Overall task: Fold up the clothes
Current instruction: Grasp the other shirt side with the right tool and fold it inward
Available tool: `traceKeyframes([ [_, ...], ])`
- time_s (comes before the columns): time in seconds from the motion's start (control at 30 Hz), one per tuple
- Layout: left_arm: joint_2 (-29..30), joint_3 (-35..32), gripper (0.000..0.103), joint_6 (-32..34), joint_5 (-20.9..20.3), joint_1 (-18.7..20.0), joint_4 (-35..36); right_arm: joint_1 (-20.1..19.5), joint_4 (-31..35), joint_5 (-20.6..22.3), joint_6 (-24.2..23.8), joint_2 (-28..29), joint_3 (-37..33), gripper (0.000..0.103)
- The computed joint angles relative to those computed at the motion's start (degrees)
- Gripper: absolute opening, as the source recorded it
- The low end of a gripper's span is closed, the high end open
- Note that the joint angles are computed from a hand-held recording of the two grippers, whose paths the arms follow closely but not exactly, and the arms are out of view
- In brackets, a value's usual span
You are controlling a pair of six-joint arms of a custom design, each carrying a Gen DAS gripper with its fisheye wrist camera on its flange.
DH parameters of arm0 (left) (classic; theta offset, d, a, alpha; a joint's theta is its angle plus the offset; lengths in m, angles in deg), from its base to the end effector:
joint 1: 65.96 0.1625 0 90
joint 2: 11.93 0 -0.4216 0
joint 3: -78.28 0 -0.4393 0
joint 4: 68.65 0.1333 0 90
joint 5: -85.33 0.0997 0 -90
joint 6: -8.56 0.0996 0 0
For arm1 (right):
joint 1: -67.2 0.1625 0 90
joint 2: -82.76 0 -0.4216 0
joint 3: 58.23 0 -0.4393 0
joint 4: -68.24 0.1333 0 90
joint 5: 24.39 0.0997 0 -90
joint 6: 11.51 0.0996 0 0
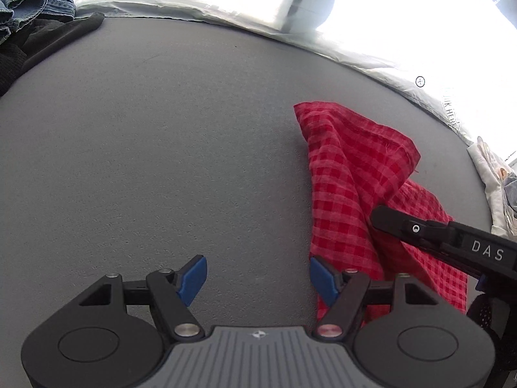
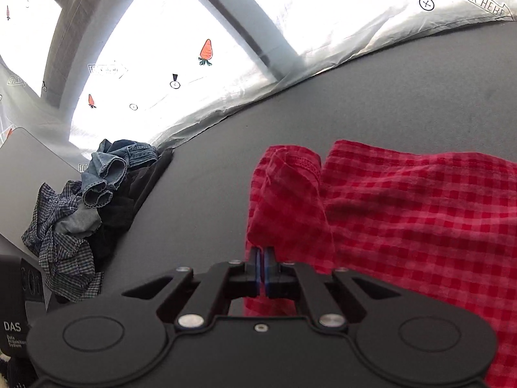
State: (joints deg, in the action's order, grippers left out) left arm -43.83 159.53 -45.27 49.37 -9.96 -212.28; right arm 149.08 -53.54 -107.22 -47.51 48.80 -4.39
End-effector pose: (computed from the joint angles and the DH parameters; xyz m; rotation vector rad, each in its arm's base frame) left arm -0.2409 -0.7397 0.0011 -0.4504 2.3155 -0.8977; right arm 0.0199 -0.8925 0.1725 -0.7620 2.9862 -0.3702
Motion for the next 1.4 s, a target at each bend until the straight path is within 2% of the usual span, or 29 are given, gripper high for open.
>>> traceKeyframes([
  [0.17,-0.97,1.79,0.071,-1.91,0.11,-0.30,0.24,-0.28,6.62,-1.76,3.21,0.49,-0.78,0.009],
  [0.3,-1.04,2.06,0.071,-2.74,-0.61,-0.11,0.71,-1.26,9.61,1.19,7.38,0.67,-2.36,0.019],
  [0.47,-0.97,2.25,0.071,-1.95,-1.06,0.05,-0.08,-2.77,8.97,7.38,12.13,0.59,-3.60,0.023],
  [0.63,-0.72,1.80,0.071,-1.10,-1.78,0.32,0.16,-4.71,5.89,13.11,22.30,1.49,-5.19,0.025],
  [0.73,-0.74,1.71,0.071,-1.18,-2.02,0.50,0.61,-5.35,4.01,13.44,27.03,2.24,-6.01,0.025],
  [0.8,-0.67,1.50,0.071,-1.47,-2.06,0.58,1.06,-5.38,3.11,11.97,28.49,2.95,-7.02,0.025],
  [0.87,-0.46,1.05,0.071,-1.90,-2.18,0.69,1.80,-4.92,2.64,8.85,27.97,3.85,-8.35,0.025],
  [0.97,-0.17,0.31,0.071,-2.01,-2.53,1.00,2.84,-3.89,1.96,3.80,24.78,5.14,-9.79,0.025],
  [1.13,0.04,-0.30,0.071,-1.92,-2.63,1.19,3.89,-2.73,2.11,-0.54,19.63,6.54,-10.86,0.025],
  [1.27,0.19,-0.65,0.073,-1.25,-2.67,1.35,4.04,-1.03,-3.81,-5.12,11.72,5.48,-6.60,0.031],
  [1.4,0.34,-0.95,0.073,-0.85,-2.60,1.42,4.25,0.36,-9.68,-9.22,3.20,4.54,-2.84,0.030],
])
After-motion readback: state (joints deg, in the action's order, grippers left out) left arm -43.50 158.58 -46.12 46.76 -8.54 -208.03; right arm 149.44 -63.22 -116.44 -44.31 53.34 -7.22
